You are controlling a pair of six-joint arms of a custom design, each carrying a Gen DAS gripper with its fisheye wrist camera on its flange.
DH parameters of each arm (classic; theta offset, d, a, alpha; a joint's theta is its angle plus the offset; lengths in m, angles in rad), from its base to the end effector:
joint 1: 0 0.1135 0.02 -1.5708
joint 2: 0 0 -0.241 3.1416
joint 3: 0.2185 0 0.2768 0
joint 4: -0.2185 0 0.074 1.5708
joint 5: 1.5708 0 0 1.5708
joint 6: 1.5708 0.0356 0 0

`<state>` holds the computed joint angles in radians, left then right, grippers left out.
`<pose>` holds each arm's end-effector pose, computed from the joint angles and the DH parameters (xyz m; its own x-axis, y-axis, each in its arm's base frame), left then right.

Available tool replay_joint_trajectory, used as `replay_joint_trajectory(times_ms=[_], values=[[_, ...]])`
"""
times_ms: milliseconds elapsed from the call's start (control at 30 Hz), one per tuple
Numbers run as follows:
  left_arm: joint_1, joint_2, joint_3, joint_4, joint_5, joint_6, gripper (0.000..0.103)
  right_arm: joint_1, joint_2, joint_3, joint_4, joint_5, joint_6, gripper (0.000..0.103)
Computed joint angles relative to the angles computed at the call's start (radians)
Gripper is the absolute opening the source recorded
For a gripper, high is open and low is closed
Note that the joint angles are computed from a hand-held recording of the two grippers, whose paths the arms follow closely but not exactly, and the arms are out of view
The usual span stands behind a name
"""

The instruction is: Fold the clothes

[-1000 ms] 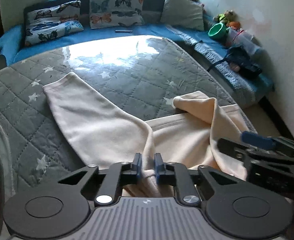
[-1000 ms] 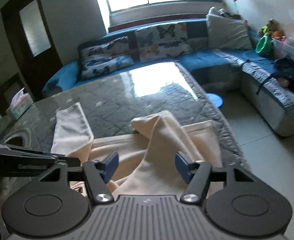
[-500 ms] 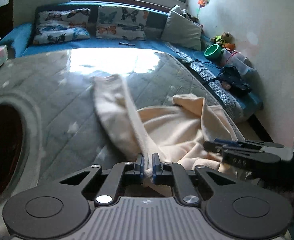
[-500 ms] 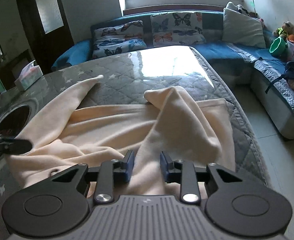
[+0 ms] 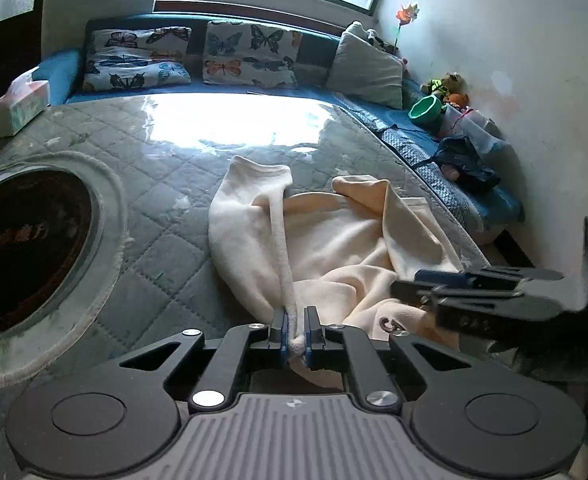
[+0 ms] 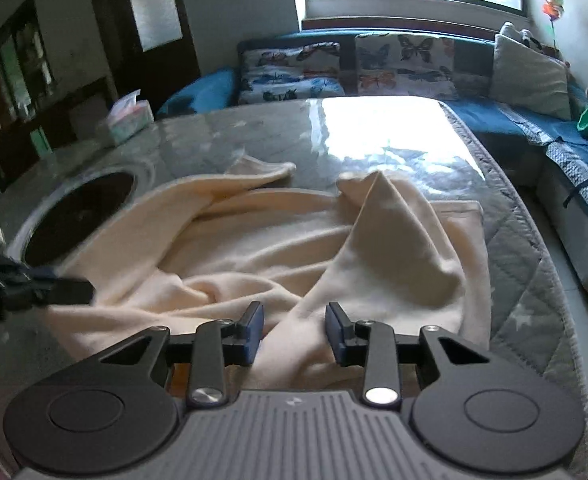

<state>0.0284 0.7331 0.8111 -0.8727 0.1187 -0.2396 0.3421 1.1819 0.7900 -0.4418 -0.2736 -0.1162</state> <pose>0.1823 0.0010 0.2776 -0.7060 -0.2558 -0.6604 -0.1161 0.9617 -0.2483 0.2549 0.1010 0.2086 -0.6355 -0.3448 -0.6908 -0.5716 0.8116 0.1208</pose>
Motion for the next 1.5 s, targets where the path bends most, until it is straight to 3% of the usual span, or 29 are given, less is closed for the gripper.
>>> replay_joint_trajectory(times_ms=[133,200,333,467,600,733,800,867,1033,1167,1367,1467,1500], values=[[0.060,-0.075,-0.026,-0.065,0.039,0.029,0.009,0.006,-0.093,-0.062,-0.005,0.013,-0.015,0.007],[0.102,-0.113,-0.038,-0.108,0.070,0.052,0.009,0.003,-0.161,-0.094,-0.029,0.021,-0.028,0.005],[0.208,-0.180,-0.064,-0.195,0.146,0.122,0.009,-0.020,-0.318,-0.155,-0.131,0.017,-0.050,0.004],[0.323,-0.253,-0.100,-0.300,0.228,0.212,0.009,-0.060,-0.497,-0.194,-0.314,-0.003,-0.087,0.003],[0.495,-0.281,-0.115,-0.409,0.326,0.371,0.010,-0.064,-0.566,-0.190,-0.464,-0.010,-0.121,0.004],[0.564,-0.276,-0.088,-0.437,0.356,0.451,0.020,-0.059,-0.600,-0.159,-0.518,-0.019,-0.145,0.011],[0.563,-0.273,-0.067,-0.422,0.358,0.462,0.023,-0.021,-0.586,-0.133,-0.481,-0.005,-0.134,0.019],[0.530,-0.274,-0.055,-0.382,0.334,0.429,0.042,0.027,-0.552,-0.118,-0.416,0.018,-0.118,0.032],[0.253,-0.260,-0.057,-0.203,0.124,0.260,0.051,0.138,-0.379,-0.084,-0.212,0.085,-0.100,0.034],[0.069,-0.130,-0.066,-0.034,-0.038,0.225,0.052,0.178,-0.208,-0.054,-0.077,0.114,-0.100,0.035],[0.026,0.133,-0.053,0.141,-0.100,0.231,0.052,0.194,-0.005,-0.016,0.036,0.167,-0.096,0.035],[0.006,0.148,-0.085,0.202,-0.147,0.255,0.048,0.186,0.016,-0.030,0.068,0.165,-0.113,0.028],[0.003,0.148,-0.095,0.219,-0.163,0.263,0.043,0.185,0.009,-0.037,0.073,0.172,-0.119,0.018]])
